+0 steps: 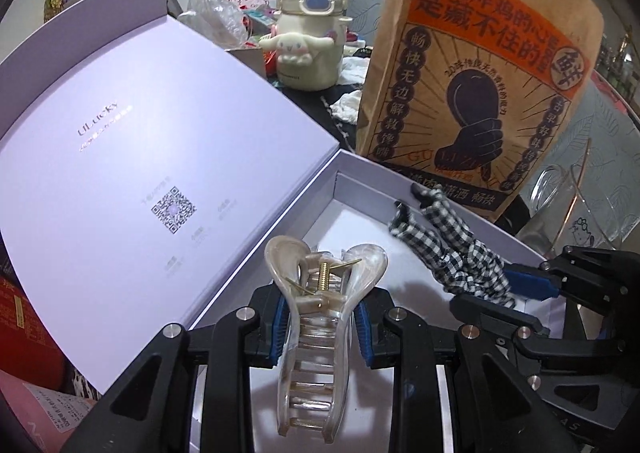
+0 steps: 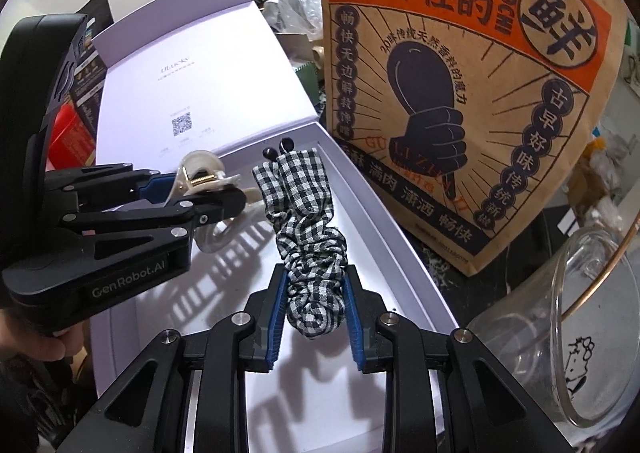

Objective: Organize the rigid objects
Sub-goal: 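Lower the clip and scrunchie into the box and open both tools, then withdraw both open tools from the box back over the table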

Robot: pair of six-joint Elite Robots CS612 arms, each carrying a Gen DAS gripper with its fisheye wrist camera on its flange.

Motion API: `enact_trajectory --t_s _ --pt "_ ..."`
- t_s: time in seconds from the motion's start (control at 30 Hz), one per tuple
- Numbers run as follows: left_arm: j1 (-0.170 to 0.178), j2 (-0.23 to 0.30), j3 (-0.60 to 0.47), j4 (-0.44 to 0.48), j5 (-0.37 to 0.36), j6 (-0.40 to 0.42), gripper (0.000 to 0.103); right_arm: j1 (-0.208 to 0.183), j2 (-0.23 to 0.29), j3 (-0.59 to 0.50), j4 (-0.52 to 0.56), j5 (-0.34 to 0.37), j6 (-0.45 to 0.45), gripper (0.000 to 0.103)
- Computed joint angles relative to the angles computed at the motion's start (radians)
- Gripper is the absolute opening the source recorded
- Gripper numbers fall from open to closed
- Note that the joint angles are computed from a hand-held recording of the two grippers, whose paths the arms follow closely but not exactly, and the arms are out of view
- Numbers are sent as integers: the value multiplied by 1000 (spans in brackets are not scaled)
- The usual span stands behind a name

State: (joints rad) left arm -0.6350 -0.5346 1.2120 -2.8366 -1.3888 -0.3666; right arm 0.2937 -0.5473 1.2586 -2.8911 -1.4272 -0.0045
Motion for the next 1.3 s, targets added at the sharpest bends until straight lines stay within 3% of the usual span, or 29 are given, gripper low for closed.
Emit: enact_trajectory --t_s 0.27,0.4,0.5,0.57,0.6,1.07,1.3 --pt "-3 -19 17 43 58 -66 29 -6 -33 53 -45 -20 19 50" --pt "-4 -25 18 76 46 -68 32 -1 -45 71 -63 -37 16 52" --pt "-8 -33 29 71 56 -77 60 1 -51 75 -65 -43 22 56" --pt "-13 -41 42 50 79 -77 86 1 -62 96 -90 -49 24 59" --pt "-16 -46 49 41 94 -78 88 2 -63 99 -96 -54 23 59" --pt "-28 -88 109 -23 123 -82 88 11 -101 155 -178 -91 20 59" --pt "-45 -135 179 -92 166 -84 88 18 -121 181 -226 -103 17 59"
